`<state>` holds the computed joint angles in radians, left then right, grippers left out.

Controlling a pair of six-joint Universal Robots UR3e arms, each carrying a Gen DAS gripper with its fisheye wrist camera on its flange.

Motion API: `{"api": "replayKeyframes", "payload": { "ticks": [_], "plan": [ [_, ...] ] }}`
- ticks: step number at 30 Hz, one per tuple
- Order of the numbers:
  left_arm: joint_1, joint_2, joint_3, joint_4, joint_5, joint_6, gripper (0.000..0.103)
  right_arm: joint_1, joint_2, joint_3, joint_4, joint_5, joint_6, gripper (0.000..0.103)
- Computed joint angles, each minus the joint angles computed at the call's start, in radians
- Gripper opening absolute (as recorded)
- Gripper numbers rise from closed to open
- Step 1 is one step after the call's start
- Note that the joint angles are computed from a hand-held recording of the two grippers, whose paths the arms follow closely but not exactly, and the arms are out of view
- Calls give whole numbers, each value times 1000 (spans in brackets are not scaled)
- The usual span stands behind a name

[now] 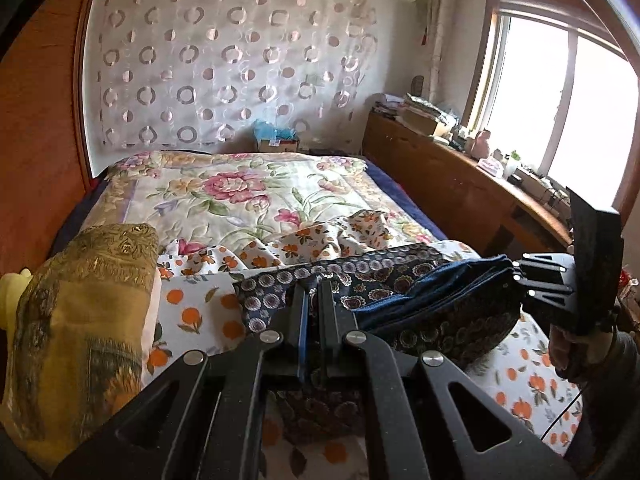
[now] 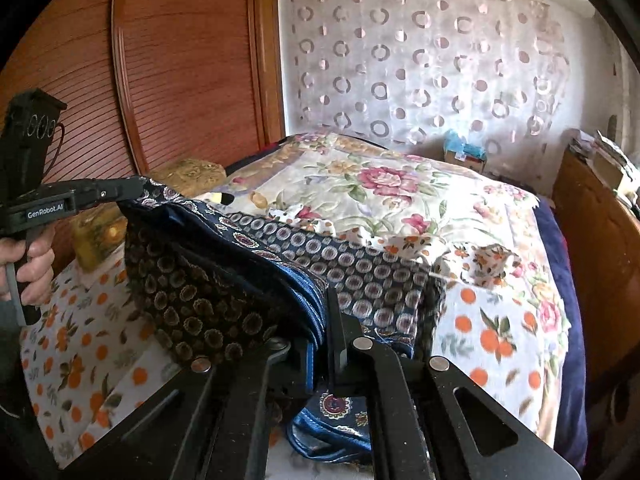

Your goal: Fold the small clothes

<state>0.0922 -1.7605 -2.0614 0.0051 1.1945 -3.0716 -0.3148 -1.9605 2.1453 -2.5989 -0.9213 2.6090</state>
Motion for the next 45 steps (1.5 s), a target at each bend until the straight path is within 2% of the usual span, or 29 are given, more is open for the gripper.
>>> {"api": "replayKeyframes", "payload": {
  "ticks": [4, 9, 11, 12, 13, 15, 17, 20, 22, 24, 26, 27, 31, 33, 36, 39, 45],
  "plan": [
    [-1, -80, 75, -33, 13, -3, 5, 38, 155, -63, -73, -26, 34, 4],
    [-20, -142, 140, -74, 54, 13, 5, 105, 312, -165, -94, -92, 66, 4],
    [-18, -148, 153, -89, 54, 9, 10, 123, 359, -215, -87, -104, 80, 4],
    [-15, -148, 152, -86, 57, 12, 19, 127, 377, -233, -84, -105, 86, 4],
    [-12, -144, 144, -69, 59, 14, 34, 132, 396, -253, -82, -109, 93, 4],
    [4, -133, 106, -11, 43, 14, 44, 142, 421, -287, -75, -121, 100, 4],
    [17, -135, 87, 16, 26, 5, 49, 155, 445, -321, -72, -136, 107, 4],
    [16, -164, 72, 62, 42, -11, 50, 177, 485, -379, -62, -172, 125, 4],
    [10, -192, 76, 63, 57, -6, 50, 195, 516, -412, -76, -211, 149, 16],
    [1, -216, 90, 55, 75, -2, 50, 203, 513, -415, -101, -245, 185, 37],
    [-9, -230, 99, 50, 87, -4, 50, 194, 491, -406, -117, -251, 215, 49],
    [-10, -232, 99, 50, 84, -3, 50, 190, 473, -395, -120, -256, 224, 52],
    [-13, -241, 99, 55, 82, 1, 50, 163, 366, -308, -147, -286, 239, 56],
    [-11, -250, 102, 54, 81, -1, 50, 141, 294, -241, -139, -285, 248, 62],
    [-11, -265, 111, 45, 86, -1, 50, 117, 212, -147, -113, -287, 256, 66],
    [-14, -277, 125, 33, 96, -2, 50, 114, 189, -98, -90, -306, 252, 66],
    [-17, -296, 173, -45, 109, 0, 50, 90, 257, -91, -39, -262, 270, 66]
  ]
}}
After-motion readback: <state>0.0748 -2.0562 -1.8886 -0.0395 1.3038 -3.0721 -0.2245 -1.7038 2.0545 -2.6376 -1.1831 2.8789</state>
